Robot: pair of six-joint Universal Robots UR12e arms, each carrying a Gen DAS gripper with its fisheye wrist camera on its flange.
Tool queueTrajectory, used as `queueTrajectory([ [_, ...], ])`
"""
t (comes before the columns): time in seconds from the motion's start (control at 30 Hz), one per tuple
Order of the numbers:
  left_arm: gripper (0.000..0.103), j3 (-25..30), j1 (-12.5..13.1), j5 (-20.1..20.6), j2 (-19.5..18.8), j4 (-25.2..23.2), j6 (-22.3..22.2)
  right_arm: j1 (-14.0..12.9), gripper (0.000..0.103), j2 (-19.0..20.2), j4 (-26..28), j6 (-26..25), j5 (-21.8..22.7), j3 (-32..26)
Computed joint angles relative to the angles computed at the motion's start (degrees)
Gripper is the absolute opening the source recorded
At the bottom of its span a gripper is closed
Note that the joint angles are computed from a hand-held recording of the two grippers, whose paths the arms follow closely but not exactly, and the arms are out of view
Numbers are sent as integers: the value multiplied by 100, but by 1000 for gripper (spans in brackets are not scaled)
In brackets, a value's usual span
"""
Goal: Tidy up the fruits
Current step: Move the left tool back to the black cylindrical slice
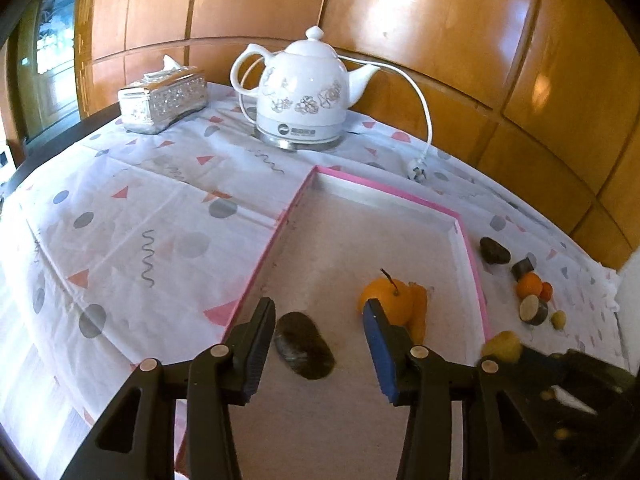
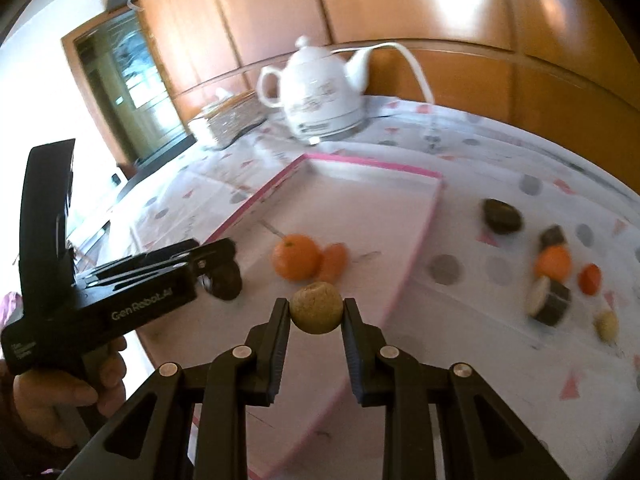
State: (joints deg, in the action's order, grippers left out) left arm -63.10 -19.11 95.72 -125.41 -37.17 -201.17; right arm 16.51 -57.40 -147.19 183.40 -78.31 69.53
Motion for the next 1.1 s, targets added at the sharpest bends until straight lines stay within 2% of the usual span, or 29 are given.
queueTrajectory([
  [0.13, 50, 3, -1, 2, 3, -29, -47, 28, 28, 88, 221, 156, 20, -123],
  [0.23, 50, 1, -19, 43, 11, -36, -33, 25, 35, 90, 150, 285, 5, -105],
  [0.37, 50, 3, -49, 36, 16, 16, 4, 3, 36, 33, 2, 403, -86, -1],
  [0.53, 51, 27, -111, -87, 11, 94, 248, -38, 36, -86, -341, 750, -359, 215],
  [0.77, 51, 137, -190, -263, -35, 59, 533, -156, 36, -277, -498, 1163, -606, 538],
  [1.1, 52, 310, -289, -623, -126, -46, 943, -367, 36, -621, -622, 1870, -1240, 1173],
])
